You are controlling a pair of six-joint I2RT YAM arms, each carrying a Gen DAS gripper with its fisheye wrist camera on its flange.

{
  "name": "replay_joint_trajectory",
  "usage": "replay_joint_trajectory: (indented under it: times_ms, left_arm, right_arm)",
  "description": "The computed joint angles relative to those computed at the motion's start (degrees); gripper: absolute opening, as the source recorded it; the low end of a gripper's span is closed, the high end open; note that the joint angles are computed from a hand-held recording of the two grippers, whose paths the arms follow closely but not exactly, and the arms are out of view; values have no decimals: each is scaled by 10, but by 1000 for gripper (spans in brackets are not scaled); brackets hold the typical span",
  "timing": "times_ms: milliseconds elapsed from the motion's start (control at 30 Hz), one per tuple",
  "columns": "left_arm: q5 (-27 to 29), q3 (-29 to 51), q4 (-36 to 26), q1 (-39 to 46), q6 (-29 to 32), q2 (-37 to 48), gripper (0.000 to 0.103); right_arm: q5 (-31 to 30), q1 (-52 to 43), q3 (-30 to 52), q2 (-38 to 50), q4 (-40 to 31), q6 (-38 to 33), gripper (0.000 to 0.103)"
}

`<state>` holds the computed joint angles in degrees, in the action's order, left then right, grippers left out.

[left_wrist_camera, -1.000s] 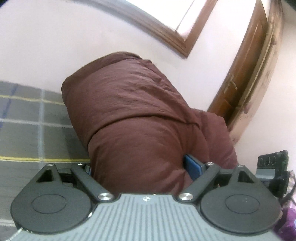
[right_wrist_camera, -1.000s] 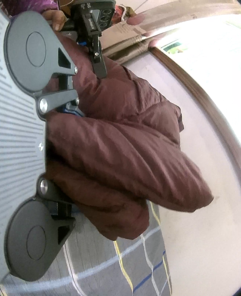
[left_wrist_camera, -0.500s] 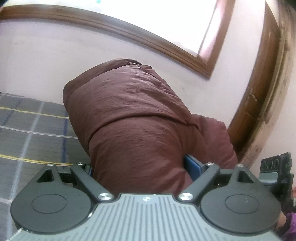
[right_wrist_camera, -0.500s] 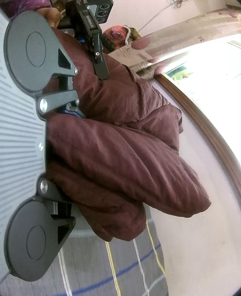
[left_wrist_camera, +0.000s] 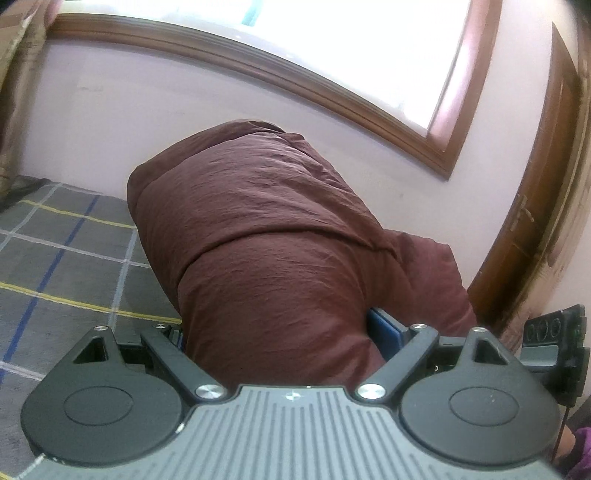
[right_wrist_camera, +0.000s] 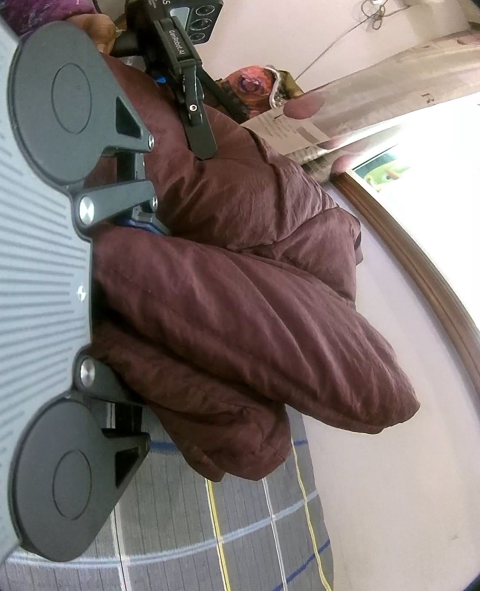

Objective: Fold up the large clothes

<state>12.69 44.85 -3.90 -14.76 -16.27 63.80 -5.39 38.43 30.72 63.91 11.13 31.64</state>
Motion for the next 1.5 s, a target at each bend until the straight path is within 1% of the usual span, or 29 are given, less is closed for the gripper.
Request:
replay_joint_trajectory:
  times_ms: [233, 367, 533, 1033, 1300, 1500]
  left_arm:
    - [2, -8, -4, 10, -5, -13, 87]
    - [10, -12, -6, 20, -4, -18, 87]
    - [10, -15, -14, 23, -5, -25, 87]
    - [6, -18, -21, 21, -14, -33, 87]
    - [3, -17, -33, 23, -16, -45, 87]
    - [13, -19, -43, 35, -11, -53, 87]
  right_arm:
    - [1, 8, 9, 3, -13, -3, 57]
    - [-13, -5, -3, -17, -23, -9, 57]
    - [-16, -2, 19, 10, -24, -8, 57]
    - [-13, 1, 15, 1, -29, -7, 57]
    - [-31, -10, 13, 0, -24, -7, 57]
    - [-50, -18, -4, -15, -13, -5, 57]
